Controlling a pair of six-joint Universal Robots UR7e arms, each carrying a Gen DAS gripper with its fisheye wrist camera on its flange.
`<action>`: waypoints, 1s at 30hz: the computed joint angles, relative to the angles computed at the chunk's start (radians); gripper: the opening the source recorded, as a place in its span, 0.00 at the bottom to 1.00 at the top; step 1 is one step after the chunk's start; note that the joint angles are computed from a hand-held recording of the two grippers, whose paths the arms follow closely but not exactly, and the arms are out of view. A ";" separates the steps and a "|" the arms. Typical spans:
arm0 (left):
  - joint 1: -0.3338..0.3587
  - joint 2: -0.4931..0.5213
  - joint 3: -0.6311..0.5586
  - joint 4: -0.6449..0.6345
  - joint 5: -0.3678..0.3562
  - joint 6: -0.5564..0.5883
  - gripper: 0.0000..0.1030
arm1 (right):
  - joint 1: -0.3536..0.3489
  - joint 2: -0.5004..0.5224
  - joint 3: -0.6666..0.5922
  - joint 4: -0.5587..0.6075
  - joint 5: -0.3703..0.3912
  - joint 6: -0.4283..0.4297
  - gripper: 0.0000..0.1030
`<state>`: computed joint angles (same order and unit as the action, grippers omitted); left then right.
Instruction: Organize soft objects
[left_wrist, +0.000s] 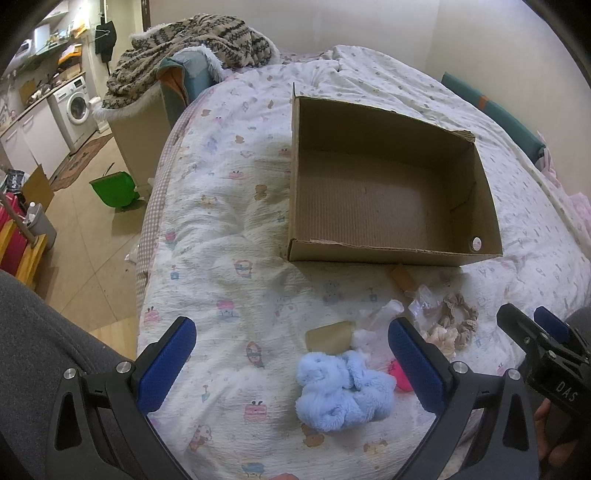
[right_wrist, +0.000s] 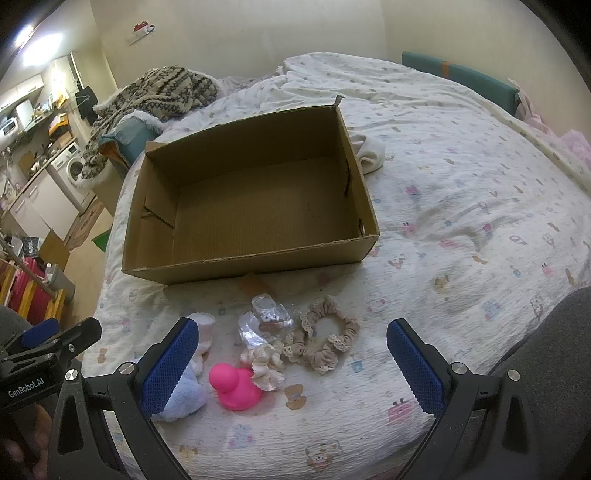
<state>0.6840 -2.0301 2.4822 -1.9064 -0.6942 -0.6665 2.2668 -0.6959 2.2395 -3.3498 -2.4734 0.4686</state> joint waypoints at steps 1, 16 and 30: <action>0.000 0.000 0.000 0.000 0.001 0.001 1.00 | 0.002 0.001 -0.003 0.006 0.000 0.005 1.00; 0.006 -0.003 -0.002 0.005 -0.004 -0.003 1.00 | -0.008 -0.006 0.009 -0.011 0.002 -0.011 1.00; 0.009 0.000 -0.005 0.019 -0.009 -0.009 1.00 | -0.019 -0.007 0.017 -0.025 0.001 -0.026 1.00</action>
<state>0.6933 -2.0299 2.4768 -1.8878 -0.7029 -0.6751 2.2478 -0.7025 2.2562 -3.3745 -2.4722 0.4428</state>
